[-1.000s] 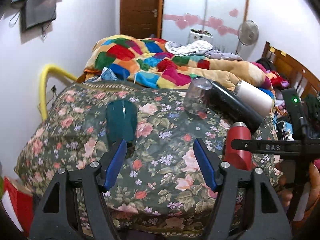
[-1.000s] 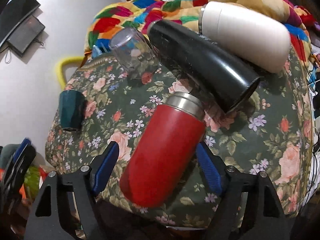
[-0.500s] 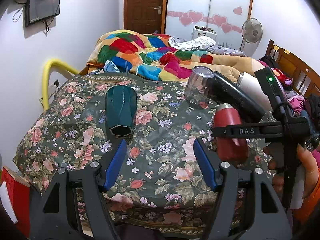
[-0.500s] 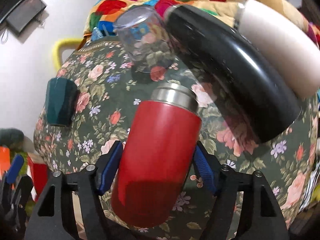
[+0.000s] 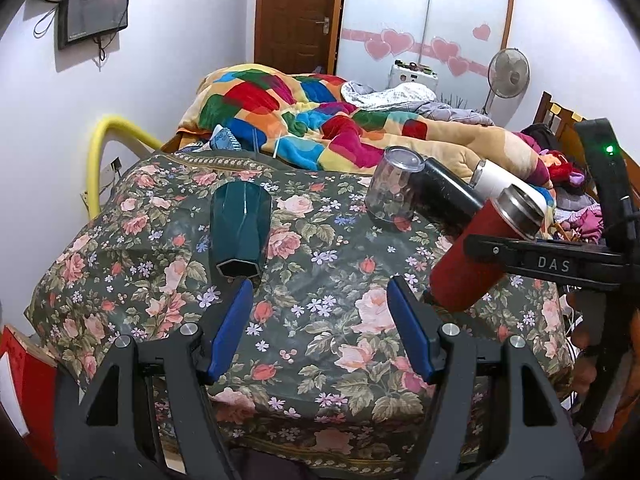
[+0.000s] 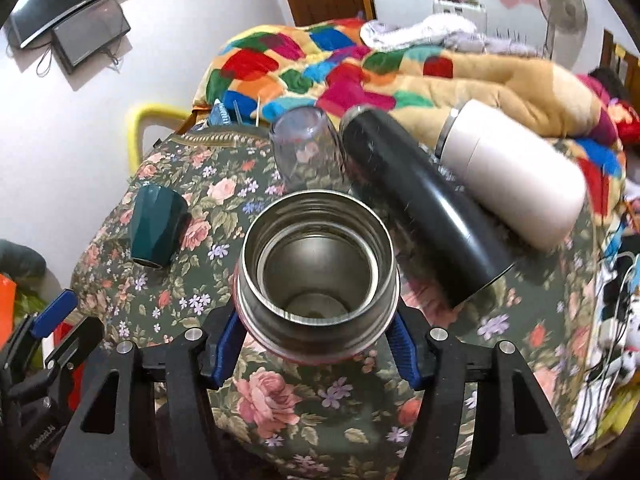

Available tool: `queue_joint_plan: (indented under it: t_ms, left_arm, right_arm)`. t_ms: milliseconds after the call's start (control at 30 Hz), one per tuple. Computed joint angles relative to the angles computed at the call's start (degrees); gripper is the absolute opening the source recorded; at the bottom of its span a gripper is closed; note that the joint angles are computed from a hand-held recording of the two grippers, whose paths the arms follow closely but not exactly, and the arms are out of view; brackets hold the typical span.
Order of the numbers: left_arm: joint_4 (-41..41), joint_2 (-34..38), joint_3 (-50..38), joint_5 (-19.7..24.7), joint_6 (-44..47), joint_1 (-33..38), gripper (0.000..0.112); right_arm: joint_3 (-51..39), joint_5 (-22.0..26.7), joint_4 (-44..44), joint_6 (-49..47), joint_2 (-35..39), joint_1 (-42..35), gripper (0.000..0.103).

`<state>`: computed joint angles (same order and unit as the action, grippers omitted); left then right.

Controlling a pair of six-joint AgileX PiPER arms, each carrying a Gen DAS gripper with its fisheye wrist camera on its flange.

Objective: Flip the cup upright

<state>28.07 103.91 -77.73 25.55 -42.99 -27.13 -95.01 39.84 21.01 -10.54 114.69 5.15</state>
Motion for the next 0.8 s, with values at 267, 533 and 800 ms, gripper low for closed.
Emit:
queue_joint_plan:
  t_ms: [267, 533, 800]
  left_arm:
    - [1.29, 0.44, -1.21, 1.23, -0.37, -1.09, 0.068]
    - [-0.91, 0.50, -1.14, 1.49, 1.48, -1.04, 0.069]
    - [-4.03, 0.31, -0.78, 1.72, 3.66, -0.25, 0.070]
  right_arm:
    - [2.86, -5.48, -10.37, 4.19, -1.97, 3.71, 0.059]
    - [5.16, -5.50, -11.21, 4.17, -0.86, 5.07, 0.060]
    - [2.78, -0.95, -11.20, 3.68, -0.04, 5.56, 0.066]
